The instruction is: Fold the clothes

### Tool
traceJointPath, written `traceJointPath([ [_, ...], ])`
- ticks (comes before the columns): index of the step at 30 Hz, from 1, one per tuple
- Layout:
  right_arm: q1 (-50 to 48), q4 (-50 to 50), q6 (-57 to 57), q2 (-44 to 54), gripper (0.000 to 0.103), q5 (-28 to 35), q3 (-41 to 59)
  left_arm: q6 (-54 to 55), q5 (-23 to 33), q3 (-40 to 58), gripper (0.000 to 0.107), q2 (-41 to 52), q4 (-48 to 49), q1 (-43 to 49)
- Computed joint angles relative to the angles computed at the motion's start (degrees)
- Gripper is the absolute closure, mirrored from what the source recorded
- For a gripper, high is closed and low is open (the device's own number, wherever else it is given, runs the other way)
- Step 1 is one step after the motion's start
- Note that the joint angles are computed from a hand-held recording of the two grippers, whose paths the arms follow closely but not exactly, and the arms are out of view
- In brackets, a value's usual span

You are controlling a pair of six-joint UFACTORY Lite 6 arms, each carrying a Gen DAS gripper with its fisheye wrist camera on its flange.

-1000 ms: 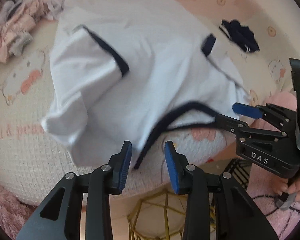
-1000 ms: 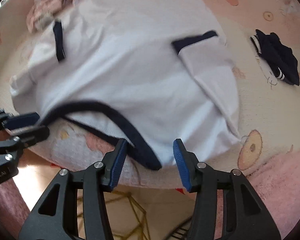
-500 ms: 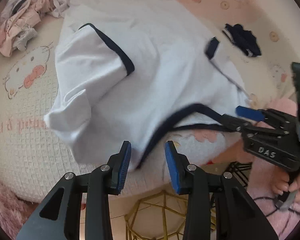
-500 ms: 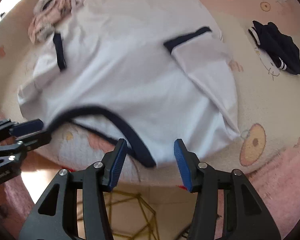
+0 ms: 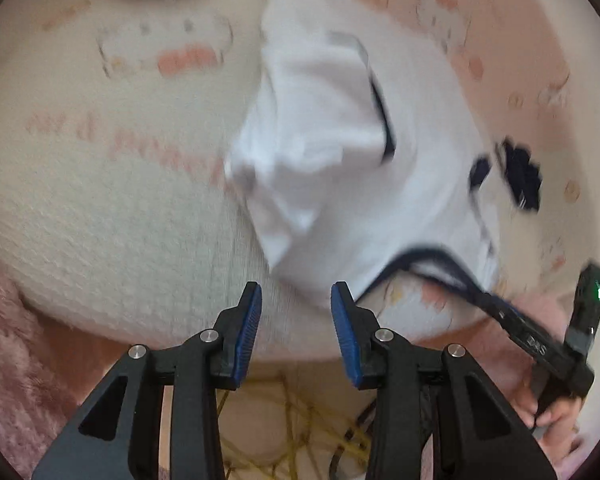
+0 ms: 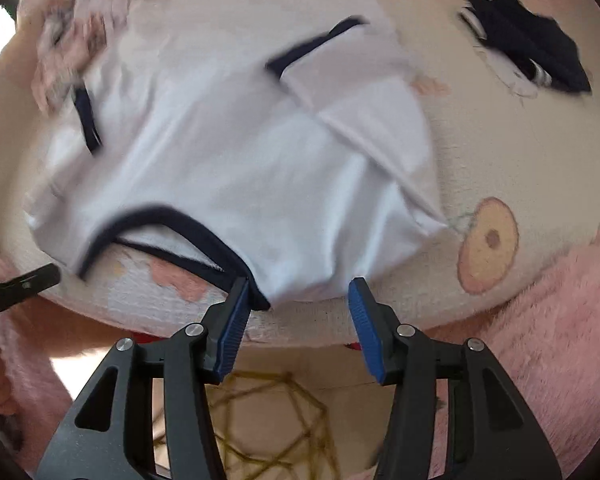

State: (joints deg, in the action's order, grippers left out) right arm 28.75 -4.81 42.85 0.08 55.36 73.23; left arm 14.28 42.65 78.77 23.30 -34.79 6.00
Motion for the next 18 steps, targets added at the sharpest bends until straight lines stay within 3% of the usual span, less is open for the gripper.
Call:
traceJointPath([
  [4, -4.27, -2.85, 5.93, -9.53, 0.05, -0.71, -5.36, -1.84, -1.3, -0.62, 0.069, 1.24, -1.36, 0.68],
  [9, -15.93, 13.09, -6.3, -7.54, 0.05, -2.25, -6.83, 5.84, 2.9, -5.76, 0.069, 1.41, -16.15, 2.36],
  [13, -15.87, 18.65, -11.54, -6.29, 0.05, -4.87, -7.1, 8.99, 1.48, -5.56, 0.069, 1.97, -18.02, 1.54],
  [15, -11.32, 16.75, -7.35, -3.99, 0.05, -7.28, -6.7, 9.21, 0.61, -4.02, 0.069, 3.17, -19.29, 0.78],
  [18, -11.06, 14.54, -5.16, 0.05, 0.05, -8.76, -5.6, 1.92, -3.66, -2.91, 0.069, 3.14, -12.88, -1.09],
])
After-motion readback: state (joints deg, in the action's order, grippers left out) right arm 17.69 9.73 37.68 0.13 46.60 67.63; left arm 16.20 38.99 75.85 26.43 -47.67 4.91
